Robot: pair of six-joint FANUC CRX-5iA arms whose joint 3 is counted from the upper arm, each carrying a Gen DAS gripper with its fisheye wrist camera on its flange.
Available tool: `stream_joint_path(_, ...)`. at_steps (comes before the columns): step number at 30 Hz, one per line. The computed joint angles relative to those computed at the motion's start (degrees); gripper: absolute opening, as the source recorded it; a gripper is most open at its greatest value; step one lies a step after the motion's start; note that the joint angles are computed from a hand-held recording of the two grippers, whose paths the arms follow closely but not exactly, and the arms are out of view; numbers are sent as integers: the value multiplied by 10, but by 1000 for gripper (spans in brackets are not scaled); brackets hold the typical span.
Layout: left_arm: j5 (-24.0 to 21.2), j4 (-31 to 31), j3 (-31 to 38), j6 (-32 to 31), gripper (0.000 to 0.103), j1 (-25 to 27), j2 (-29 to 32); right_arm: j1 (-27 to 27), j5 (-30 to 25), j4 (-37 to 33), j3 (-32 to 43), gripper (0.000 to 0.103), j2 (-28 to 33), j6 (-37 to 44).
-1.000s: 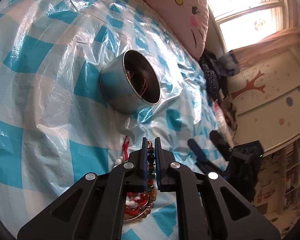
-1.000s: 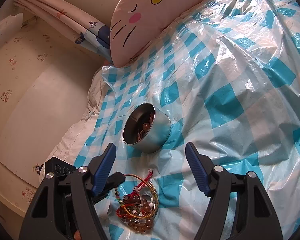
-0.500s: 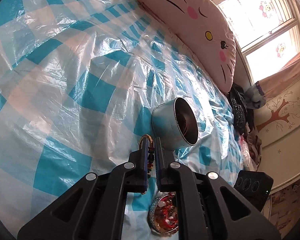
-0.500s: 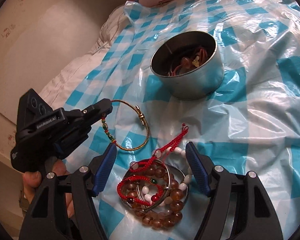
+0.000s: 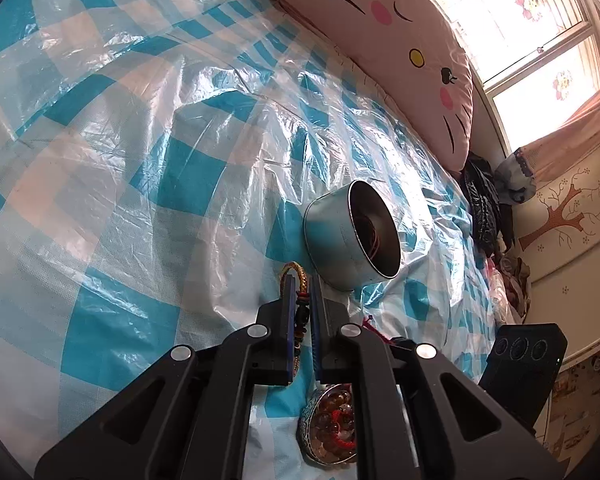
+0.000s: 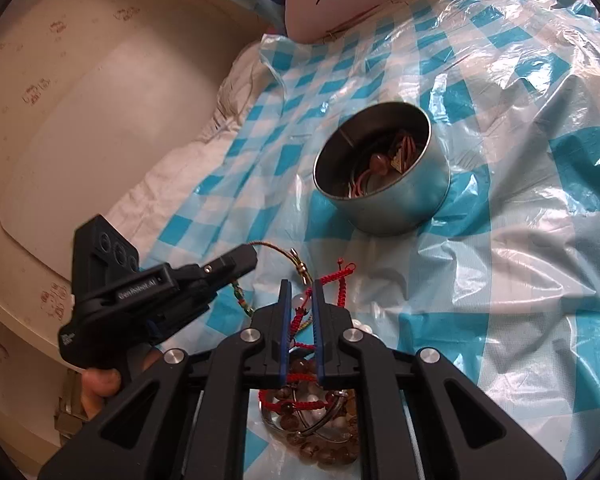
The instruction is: Organize jewelry
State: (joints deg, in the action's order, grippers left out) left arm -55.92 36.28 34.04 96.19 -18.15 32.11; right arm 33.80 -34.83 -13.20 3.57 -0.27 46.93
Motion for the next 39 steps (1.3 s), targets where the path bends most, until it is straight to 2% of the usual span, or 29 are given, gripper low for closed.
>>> stream_joint_path(3,-19,-25,25,14,6,-3,9,-14,39,-39,-17,11,-15,7)
stream_joint_path(8,-72,-67,79,47,6,-5,36,-19,67,-44,-26,11,-24,2)
stream_joint_path(11,-81,-73,89,48,6,-6,40,-20,78,-49,-32,11,-31,11)
stream_joint_path(21,-37,-106,77,16,6,-19,14,-5,121,17,-68,11,-48,-49)
stream_joint_path(29,-24,-191,97,2,6,-42,-3,4,141,87,-89,11,-54,-108)
stream_joint_path(34,26,-166,54,-33,6,-44,-29,10,183,143,-119,11,-65,-160)
stream_joint_path(39,44,-158,45,-46,6,-48,-36,9,221,198,-144,11,-72,-212)
